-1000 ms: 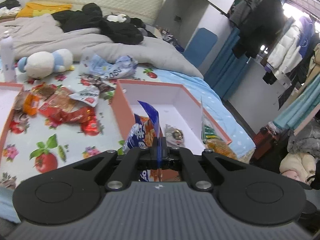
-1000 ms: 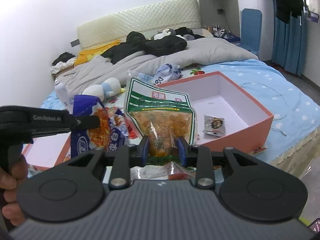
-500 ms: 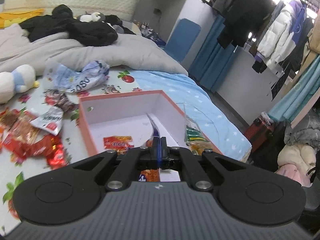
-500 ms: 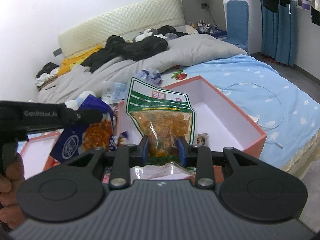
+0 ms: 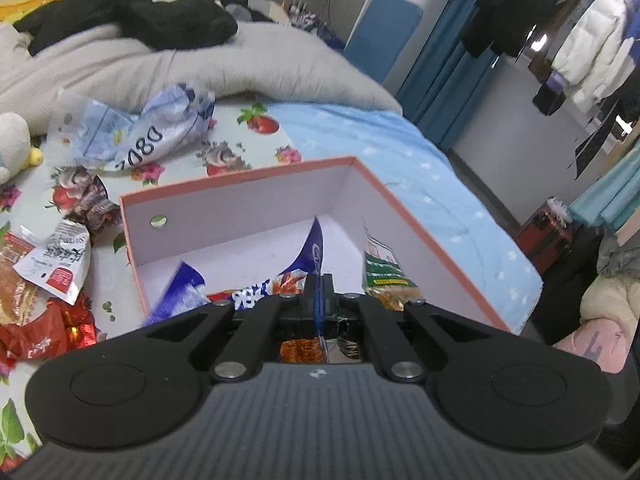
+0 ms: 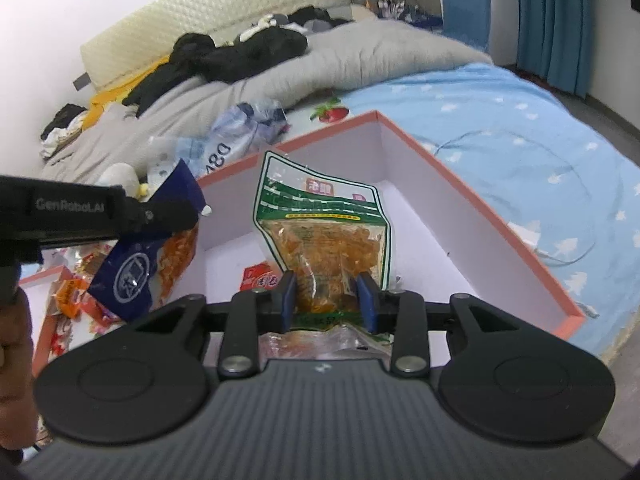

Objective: Organize snacks
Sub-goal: 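Open both grippers to drop the bags inside the deep pink box, then withdraw both grippers from the box back toward the snack pile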

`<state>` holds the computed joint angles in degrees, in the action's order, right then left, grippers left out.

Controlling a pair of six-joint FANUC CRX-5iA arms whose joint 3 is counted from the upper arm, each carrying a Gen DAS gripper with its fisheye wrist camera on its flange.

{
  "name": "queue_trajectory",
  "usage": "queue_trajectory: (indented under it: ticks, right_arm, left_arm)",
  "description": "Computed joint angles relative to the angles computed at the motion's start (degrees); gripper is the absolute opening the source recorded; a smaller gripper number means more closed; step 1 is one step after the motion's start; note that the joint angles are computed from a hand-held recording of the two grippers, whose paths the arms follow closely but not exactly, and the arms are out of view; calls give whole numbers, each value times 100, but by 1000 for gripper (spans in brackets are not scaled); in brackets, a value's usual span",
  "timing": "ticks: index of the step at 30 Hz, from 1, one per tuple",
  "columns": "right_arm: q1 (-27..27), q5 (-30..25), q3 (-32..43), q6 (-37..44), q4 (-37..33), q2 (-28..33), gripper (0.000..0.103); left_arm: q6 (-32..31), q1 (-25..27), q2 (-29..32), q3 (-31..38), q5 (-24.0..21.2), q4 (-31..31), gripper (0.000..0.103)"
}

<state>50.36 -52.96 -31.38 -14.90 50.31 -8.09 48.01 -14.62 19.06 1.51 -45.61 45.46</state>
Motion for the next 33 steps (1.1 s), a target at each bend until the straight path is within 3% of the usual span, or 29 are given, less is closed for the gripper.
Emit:
queue_trajectory:
  ticks: [6, 9, 11, 13, 14, 16, 30, 32, 33]
  right_arm:
    - [-266, 385, 16, 232, -257, 175, 43]
    - [-293, 332, 81, 268, -373, 228, 54]
    - [-244, 224, 78, 223, -338, 209, 53]
    - [-171, 72, 68, 140, -256, 180, 54]
    - [-131, -11, 87, 88, -237, 179, 56]
    - [-19, -128, 55, -34, -181, 103, 62]
    - [1383, -1564, 207, -894, 412, -242, 62]
    - [1626, -1788, 233, -1059, 492, -251, 66]
    - [1738, -1886, 237, -1146, 548, -251, 76]
  left_arm:
    - [-45, -19, 308, 160, 31, 23, 1]
    - [48, 0, 302, 167, -27, -59, 3]
    - [238, 16, 291, 236, -99, -247, 14]
    - [141, 36, 180, 95, -12, -134, 41]
    - [109, 44, 110, 29, 52, -131, 43]
    - [-26, 83, -45, -110, 95, -59, 43]
    - [-737, 759, -1892, -1582, -55, 467, 43]
    - [-860, 924, -2197, -1831, -139, 562, 43]
    - [-922, 1018, -2339, -1943, -194, 599, 44]
